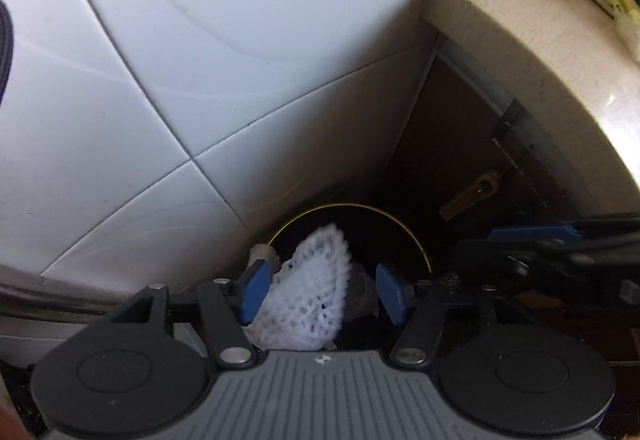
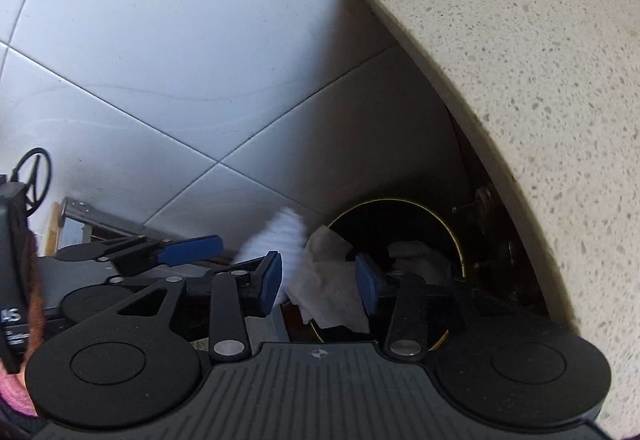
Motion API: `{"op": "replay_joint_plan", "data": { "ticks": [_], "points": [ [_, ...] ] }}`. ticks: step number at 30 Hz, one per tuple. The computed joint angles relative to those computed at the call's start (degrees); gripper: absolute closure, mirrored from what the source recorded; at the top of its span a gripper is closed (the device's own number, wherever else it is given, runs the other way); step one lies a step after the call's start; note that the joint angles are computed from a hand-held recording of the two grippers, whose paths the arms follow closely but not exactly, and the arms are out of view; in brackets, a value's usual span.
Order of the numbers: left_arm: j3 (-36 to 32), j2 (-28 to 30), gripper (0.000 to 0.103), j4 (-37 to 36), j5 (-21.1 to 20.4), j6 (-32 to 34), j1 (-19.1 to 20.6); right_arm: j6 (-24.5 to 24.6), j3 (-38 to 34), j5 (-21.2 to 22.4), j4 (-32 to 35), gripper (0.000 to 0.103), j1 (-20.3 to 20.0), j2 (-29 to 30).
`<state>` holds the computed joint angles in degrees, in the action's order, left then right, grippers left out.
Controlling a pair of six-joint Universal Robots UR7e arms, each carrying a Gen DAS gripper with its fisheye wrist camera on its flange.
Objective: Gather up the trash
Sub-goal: 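Open the left tool over the bin while the right tool releases its net, then raise both tools back up to the counter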
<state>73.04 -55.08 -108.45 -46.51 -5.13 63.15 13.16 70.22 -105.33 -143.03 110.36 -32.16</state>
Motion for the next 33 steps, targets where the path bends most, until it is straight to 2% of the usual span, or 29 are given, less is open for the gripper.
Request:
{"op": "replay_joint_plan", "data": {
  "ticks": [2,6,11,15,17,19,20,21,25,28,31,33],
  "points": [
    [-1.1,1.0,0.041,1.5,0.5,-1.0,0.1,0.0,0.8,-0.1,-0.6,0.047,0.1,-0.5],
    [-2.6,1.9,0.041,2.9,1.4,-3.3,0.1,-0.1,3.3,-1.1,-2.7,0.046,0.5,-2.3],
    [-2.2,-0.1,0.041,3.1,-2.2,-4.6,-0.9,0.5,8.2,-0.2,-7.6,0.045,0.7,-6.1],
    [1.8,-4.0,0.040,-1.8,-6.8,-6.7,-2.8,0.8,12.6,-0.5,-12.0,0.040,1.4,-9.8],
    [5.1,-6.1,0.040,-6.4,-7.3,-5.3,-4.4,0.3,15.5,-1.4,-14.8,0.039,2.0,-12.3],
    [9.3,-7.9,0.033,-12.2,-5.3,-4.4,-6.8,-0.4,18.7,-3.4,-18.8,0.036,2.9,-14.7],
    [11.1,-8.6,0.026,-14.4,-5.4,-5.0,-7.7,-0.7,20.6,-4.4,-21.0,0.035,3.2,-16.2],
    [12.6,-9.3,0.025,-16.0,-6.4,-6.0,-8.4,-1.0,22.3,-5.2,-23.1,0.034,3.5,-17.4],
    [17.5,-11.0,0.025,-17.8,-9.8,-10.4,-11.1,-2.3,28.2,-10.3,-29.9,0.030,4.4,-21.9],
    [19.0,-11.7,0.024,-16.4,-13.0,-13.6,-12.7,-2.4,33.1,-12.4,-35.5,0.029,4.2,-25.7],
    [19.7,-12.2,0.025,-17.7,-13.8,-13.7,-14.4,-1.6,36.9,-12.8,-40.5,0.028,3.1,-28.6],
    [21.6,-13.2,0.022,-21.7,-16.1,-11.3,-15.7,-1.5,38.8,-12.8,-42.5,0.028,2.5,-30.1]
  ]
}}
